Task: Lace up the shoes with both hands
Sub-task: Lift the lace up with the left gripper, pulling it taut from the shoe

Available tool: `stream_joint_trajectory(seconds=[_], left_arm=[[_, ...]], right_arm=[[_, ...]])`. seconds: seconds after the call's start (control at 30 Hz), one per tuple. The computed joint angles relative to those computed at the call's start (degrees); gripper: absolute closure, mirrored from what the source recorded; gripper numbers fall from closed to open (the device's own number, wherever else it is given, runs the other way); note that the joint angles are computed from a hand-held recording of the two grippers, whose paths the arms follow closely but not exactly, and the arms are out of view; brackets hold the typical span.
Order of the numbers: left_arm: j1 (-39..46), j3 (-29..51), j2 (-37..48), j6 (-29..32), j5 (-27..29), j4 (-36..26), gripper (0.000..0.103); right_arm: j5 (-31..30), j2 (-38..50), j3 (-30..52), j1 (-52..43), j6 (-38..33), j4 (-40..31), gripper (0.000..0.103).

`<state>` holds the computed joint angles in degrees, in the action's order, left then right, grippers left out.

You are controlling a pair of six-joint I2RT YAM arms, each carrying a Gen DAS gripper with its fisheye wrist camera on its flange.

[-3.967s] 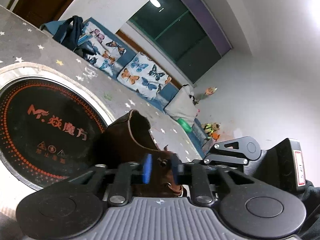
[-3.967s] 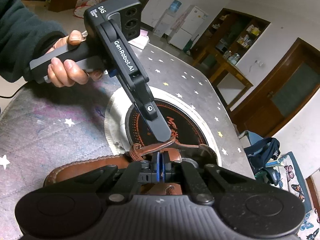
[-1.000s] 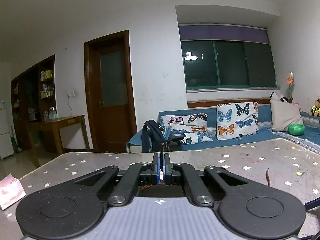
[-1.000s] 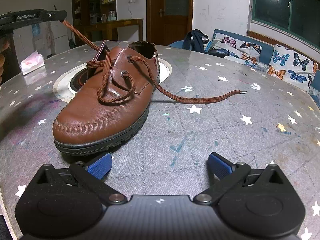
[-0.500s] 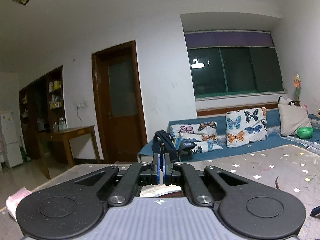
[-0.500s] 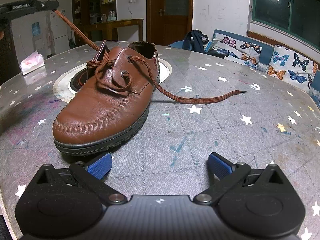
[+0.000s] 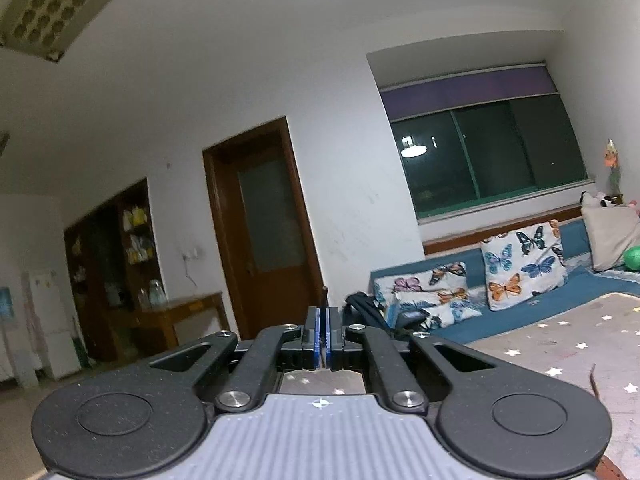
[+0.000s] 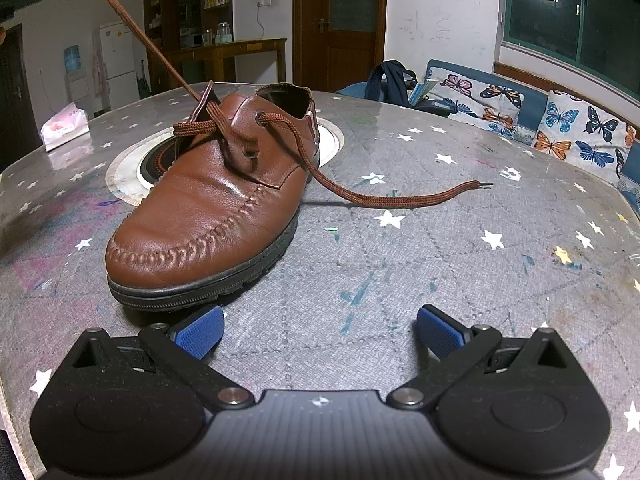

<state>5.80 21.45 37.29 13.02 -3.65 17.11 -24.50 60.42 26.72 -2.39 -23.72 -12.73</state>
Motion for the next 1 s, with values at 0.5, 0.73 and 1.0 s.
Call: stream_joint_trajectory(seconds=[0.5, 0.73, 1.0], left_arm=[[-2.1, -2.0, 6.0, 9.7, -8.7, 13.0, 0.100], [0.4, -1.4, 12.1, 9.7, -10.9, 15.5, 0.100], [2.9, -0.2, 19.6, 9.4, -11.8, 17.1, 0.100]], right_arm=[[0.3, -0.1, -0.2, 0.5, 0.4, 0.3, 0.000], [0.5, -0.3, -0.3, 0.8, 0.7, 0.3, 0.000], [0.3, -0.4, -0.2, 0.6, 0.5, 0.0, 0.000]])
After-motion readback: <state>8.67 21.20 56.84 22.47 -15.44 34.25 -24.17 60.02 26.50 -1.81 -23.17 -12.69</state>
